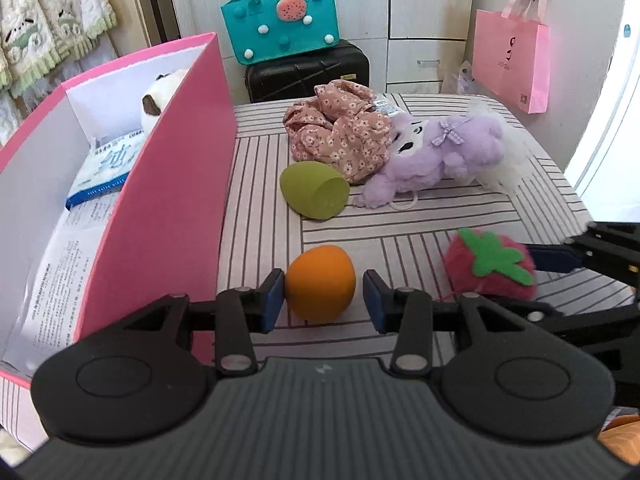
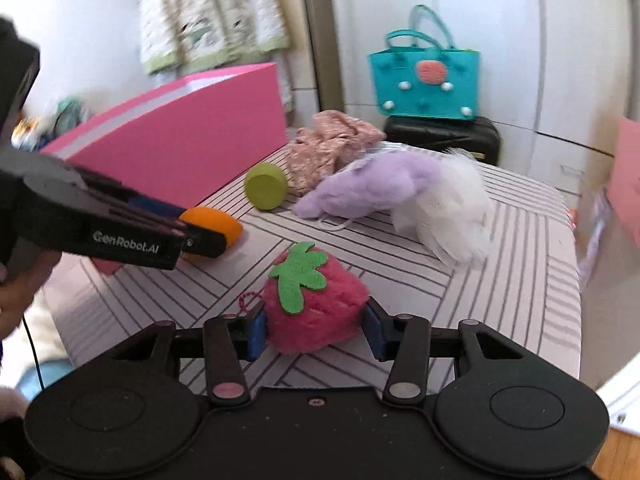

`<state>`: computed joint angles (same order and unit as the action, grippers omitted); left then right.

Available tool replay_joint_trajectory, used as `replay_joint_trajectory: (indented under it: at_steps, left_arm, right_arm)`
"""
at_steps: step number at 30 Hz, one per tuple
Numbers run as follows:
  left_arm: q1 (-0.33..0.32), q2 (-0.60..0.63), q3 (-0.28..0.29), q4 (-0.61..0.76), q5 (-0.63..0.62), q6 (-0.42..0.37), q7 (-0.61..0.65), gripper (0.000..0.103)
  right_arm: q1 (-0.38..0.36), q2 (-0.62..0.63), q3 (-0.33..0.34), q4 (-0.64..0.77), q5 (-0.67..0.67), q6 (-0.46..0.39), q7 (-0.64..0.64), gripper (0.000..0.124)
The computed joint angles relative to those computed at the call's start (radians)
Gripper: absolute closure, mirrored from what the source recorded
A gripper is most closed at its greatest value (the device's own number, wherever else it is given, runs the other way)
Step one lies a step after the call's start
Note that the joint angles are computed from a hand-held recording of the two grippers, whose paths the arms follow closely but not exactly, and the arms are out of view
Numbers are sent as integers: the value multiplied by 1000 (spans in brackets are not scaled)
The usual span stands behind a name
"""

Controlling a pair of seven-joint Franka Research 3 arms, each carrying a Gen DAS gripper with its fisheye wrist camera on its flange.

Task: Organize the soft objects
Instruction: 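Lift the orange ball with the left gripper while the right lifts the strawberry plush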

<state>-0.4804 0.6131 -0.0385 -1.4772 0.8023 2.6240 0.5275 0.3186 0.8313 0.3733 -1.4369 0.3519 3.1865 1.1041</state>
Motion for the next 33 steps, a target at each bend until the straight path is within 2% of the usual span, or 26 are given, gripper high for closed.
replay_joint_trajectory:
  at_steps: [3, 4, 5, 6, 7, 8, 10, 12, 15, 16, 18, 23, 25, 28, 30, 33]
  left_arm:
    - [-2, -5, 7, -10, 14, 15, -16, 68]
    - [2, -9, 5, -17, 11, 23, -21, 68]
    - [6, -13, 1, -24, 5, 33, -24, 68]
    - [14, -17, -6, -33, -7, 43, -20, 68]
    - [22, -24, -14, -43, -19, 53, -12, 68]
    - [28, -31, -20, -54, -31, 61, -7, 68]
    - [45, -44, -37, -77, -65, 79, 10, 68]
    - [74, -59, -67, -106, -118, 107, 53, 68]
    - [108, -81, -103, -147, -197, 147, 117, 68]
    - [118, -90, -113, -163, -223, 162, 138, 68]
    - [149, -108, -147, -195, -288, 186, 197, 68]
    - [225, -143, -234, -259, -460, 219, 378, 68]
    - [236, -161, -245, -282, -503, 226, 431, 68]
    - [269, -189, -280, -314, -579, 224, 528, 68]
    - [298, -209, -311, -333, -641, 216, 604, 68]
    - [327, -242, -337, -360, -723, 202, 706, 68]
  right_arm:
    - [19, -10, -18, -23, 35, 33, 58, 71]
    - [38, -20, -42, -27, 49, 26, 92, 71]
    - [81, -40, -101, -31, 68, -4, 148, 71]
    - [96, -63, -132, -50, 32, -25, 241, 71]
    - [94, -82, -127, -70, 47, -23, 265, 71]
    - [71, -93, -88, -85, 102, 2, 218, 71]
    - [28, -102, -29, -104, 100, 20, 219, 71]
    - [46, -112, -50, -111, 99, 21, 249, 71]
    - [115, -131, -137, -126, 89, 18, 311, 71]
    - [116, -136, -137, -134, 86, 20, 323, 71]
    - [95, -143, -107, -154, 81, 31, 332, 71]
    - [-1, -164, 16, -212, 63, 64, 323, 71]
    - [-6, -177, 20, -226, 56, 61, 328, 71]
    - [20, -204, -16, -243, 44, 41, 336, 71]
    - [9, -221, -6, -252, 36, 20, 322, 71]
    - [-90, -224, 114, -261, 43, -5, 253, 71]
